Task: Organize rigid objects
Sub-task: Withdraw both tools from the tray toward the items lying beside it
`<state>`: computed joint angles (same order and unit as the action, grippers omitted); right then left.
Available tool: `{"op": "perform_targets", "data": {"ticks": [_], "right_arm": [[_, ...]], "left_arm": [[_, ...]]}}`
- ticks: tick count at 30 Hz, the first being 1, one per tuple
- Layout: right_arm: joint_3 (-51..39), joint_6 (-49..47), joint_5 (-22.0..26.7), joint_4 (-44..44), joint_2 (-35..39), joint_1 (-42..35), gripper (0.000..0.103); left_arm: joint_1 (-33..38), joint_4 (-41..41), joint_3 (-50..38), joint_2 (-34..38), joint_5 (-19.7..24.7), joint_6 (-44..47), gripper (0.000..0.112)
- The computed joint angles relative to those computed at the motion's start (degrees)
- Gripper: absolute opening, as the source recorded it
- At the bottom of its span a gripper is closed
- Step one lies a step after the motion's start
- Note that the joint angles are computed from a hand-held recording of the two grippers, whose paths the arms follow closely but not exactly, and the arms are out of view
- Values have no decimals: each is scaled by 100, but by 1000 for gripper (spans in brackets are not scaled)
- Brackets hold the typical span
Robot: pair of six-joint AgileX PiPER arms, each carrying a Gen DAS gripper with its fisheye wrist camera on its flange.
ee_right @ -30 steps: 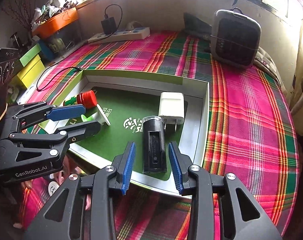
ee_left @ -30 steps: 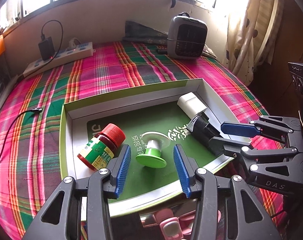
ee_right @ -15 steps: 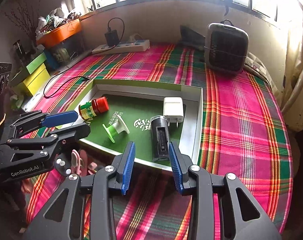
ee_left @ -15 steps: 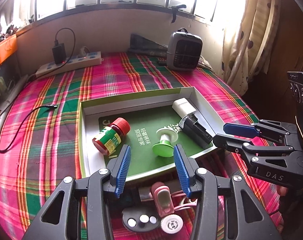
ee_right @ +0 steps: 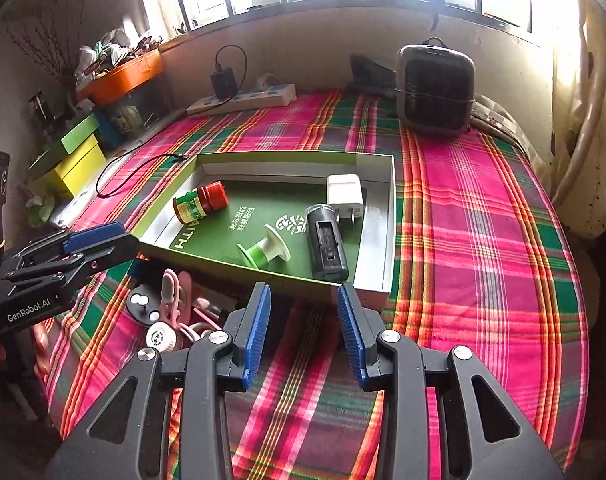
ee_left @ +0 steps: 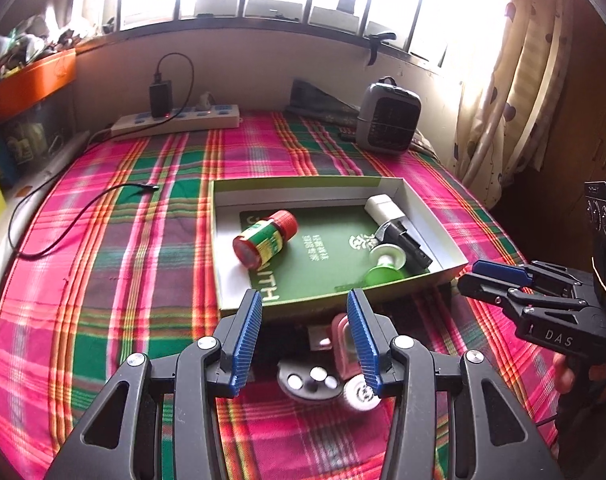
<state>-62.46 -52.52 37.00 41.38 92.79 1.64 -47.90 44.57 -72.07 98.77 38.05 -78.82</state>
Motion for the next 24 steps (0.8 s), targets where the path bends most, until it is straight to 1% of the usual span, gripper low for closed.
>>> {"op": "perform_targets", "data": {"ticks": [4,7,14,24], "right_arm": [[292,-191,-96,175,-171,-39,36],[487,-381,-131,263,-291,-57,36],[718,-585,-186,427,-359,-55,36],[915,-946,-252,586,-216,284,37]], "left_arm": [[-129,354,456,-256,82,-588,44],[-144,474,755,-425,36,-899,44],[-192,638,1213,-665,14,-1332,44],[-133,816,1811,-914,-350,-1826,44]]}}
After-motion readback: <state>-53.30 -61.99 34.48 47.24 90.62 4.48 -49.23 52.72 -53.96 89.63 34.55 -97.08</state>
